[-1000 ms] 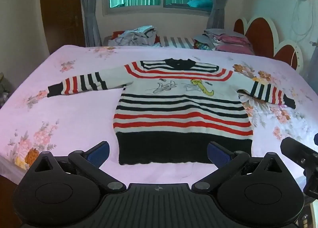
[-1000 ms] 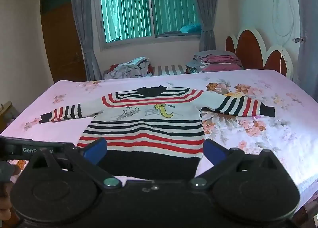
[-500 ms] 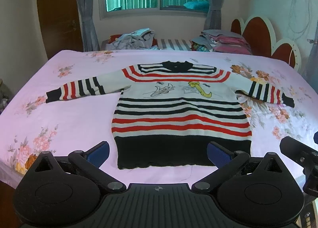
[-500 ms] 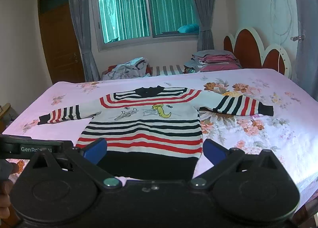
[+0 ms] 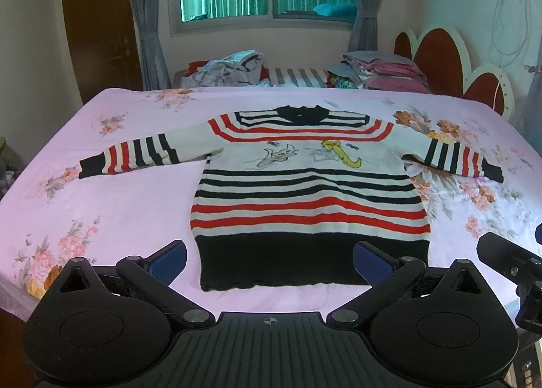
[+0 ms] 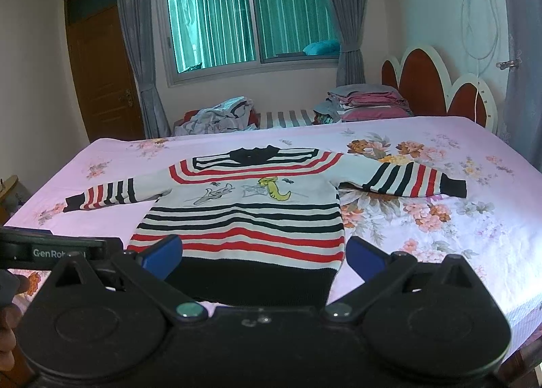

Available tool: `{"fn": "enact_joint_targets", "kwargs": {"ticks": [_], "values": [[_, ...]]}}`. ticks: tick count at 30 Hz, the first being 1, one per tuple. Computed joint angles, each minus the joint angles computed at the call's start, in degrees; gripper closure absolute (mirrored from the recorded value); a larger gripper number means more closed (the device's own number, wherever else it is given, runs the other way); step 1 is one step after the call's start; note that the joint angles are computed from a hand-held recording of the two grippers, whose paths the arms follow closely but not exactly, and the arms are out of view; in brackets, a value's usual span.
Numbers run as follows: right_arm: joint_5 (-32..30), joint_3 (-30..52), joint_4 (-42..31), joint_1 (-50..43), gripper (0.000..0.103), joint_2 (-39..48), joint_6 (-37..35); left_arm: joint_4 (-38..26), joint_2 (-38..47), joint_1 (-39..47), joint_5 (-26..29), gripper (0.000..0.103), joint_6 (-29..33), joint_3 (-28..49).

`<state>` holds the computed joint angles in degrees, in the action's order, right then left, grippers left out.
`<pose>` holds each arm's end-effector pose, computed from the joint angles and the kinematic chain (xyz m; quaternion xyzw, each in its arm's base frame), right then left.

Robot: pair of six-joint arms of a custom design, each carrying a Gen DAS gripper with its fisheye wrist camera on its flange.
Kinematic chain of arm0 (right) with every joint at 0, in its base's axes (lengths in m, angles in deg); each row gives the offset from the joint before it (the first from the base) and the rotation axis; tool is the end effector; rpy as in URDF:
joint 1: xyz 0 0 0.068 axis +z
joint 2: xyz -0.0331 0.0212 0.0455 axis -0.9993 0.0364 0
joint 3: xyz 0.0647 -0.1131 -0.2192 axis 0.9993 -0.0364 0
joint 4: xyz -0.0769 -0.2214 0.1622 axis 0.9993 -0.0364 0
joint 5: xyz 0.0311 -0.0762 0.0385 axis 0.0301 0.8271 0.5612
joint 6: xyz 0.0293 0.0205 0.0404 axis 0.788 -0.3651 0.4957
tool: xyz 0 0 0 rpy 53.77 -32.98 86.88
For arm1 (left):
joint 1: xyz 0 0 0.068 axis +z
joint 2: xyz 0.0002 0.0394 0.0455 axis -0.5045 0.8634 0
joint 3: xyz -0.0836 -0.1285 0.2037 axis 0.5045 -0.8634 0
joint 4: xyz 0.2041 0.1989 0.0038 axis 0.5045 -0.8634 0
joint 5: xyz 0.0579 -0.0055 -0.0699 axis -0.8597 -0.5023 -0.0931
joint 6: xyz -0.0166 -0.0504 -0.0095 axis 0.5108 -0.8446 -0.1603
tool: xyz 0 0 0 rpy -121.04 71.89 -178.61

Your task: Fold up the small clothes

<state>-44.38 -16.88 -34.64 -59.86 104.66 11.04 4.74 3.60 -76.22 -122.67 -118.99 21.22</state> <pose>0.1649 0.0817 0.3242 -0.1031 0.8669 0.0922 0.4790 0.1599 -0.1309 0.3238 -0.1183 0.9030 0.0664 0.4078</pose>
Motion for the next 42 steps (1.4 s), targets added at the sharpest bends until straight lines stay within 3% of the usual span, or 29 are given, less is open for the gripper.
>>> {"fn": "enact_joint_targets", "kwargs": {"ticks": [42], "values": [[-0.54, 0.75, 0.88, -0.71, 0.0, 2.05, -0.11, 2.57, 0.32, 3.12, 1.84, 0.0, 1.97, -1.46]]}}
